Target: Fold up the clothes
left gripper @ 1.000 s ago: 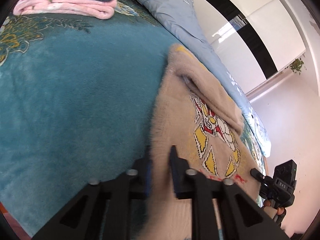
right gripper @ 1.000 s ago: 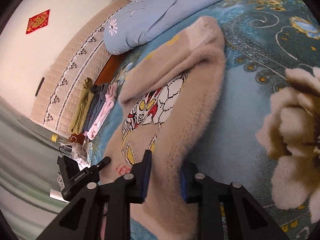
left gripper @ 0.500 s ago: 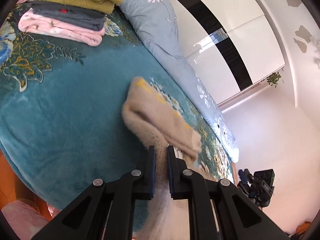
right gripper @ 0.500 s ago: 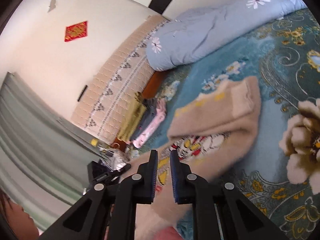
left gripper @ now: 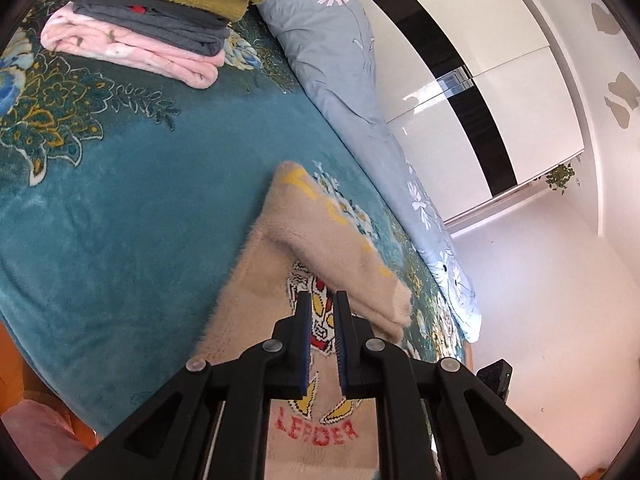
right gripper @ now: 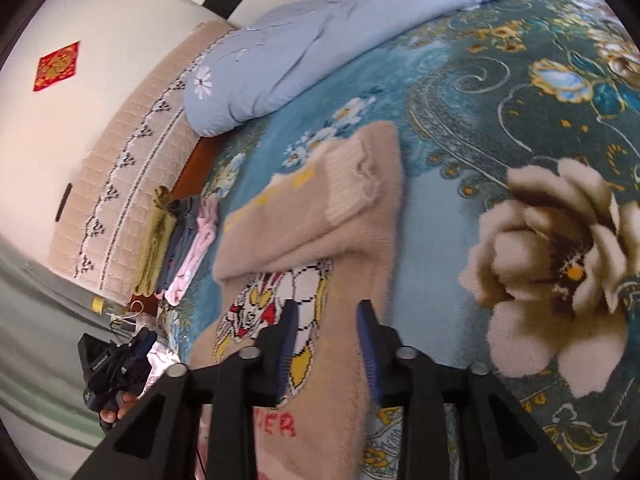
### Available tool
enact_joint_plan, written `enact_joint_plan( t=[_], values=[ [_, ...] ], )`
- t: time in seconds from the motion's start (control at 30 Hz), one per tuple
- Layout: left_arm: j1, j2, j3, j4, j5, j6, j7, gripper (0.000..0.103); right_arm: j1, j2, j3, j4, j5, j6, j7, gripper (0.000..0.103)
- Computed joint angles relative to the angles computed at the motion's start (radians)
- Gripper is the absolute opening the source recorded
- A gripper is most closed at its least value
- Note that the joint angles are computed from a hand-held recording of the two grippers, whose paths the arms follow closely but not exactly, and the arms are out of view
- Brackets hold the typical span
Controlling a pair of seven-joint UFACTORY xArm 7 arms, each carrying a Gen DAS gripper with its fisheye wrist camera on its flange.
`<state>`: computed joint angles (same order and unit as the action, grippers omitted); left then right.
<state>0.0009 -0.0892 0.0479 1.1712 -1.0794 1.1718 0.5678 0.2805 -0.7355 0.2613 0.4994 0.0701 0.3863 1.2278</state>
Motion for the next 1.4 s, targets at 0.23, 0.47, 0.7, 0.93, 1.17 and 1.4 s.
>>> enact_joint_plan(
  t=[0.23, 0.47, 0.7, 0.93, 1.17, 1.4],
  values=[
    [-0.013, 0.024, -0.028, -0.036, 0.087, -0.127, 0.044, 0.013, 0.125, 0.099, -0.075, -0.003, 0.109, 0.013, -0.053, 0.051],
    [-0.013, 0.073, -0.035, -0.044, 0.169, -0.139, 0.061, 0.039, 0.191, 0.172, -0.071, 0.005, 0.169, -0.052, -0.093, 0.051],
    [0.005, 0.060, -0.032, -0.043, 0.145, -0.056, 0.135, 0.018, 0.227, 0.154, -0.076, -0.019, 0.209, -0.153, -0.106, 0.015],
    [0.034, 0.154, -0.030, 0.108, 0.042, 0.087, 0.107, 0.014, 0.387, 0.170, -0.274, -0.032, 0.307, -0.393, -0.239, 0.013],
    [0.088, 0.438, -0.118, 0.449, -0.078, 0.198, -0.156, 0.014, 0.565, 0.143, -0.599, -0.087, 0.263, -0.684, -0.252, 0.013],
    [0.030, 0.637, -0.206, 0.663, 0.009, 0.019, -0.363, 0.016, 0.605, 0.187, -0.732, -0.104, 0.139, -0.743, -0.183, 0.015]
  ],
)
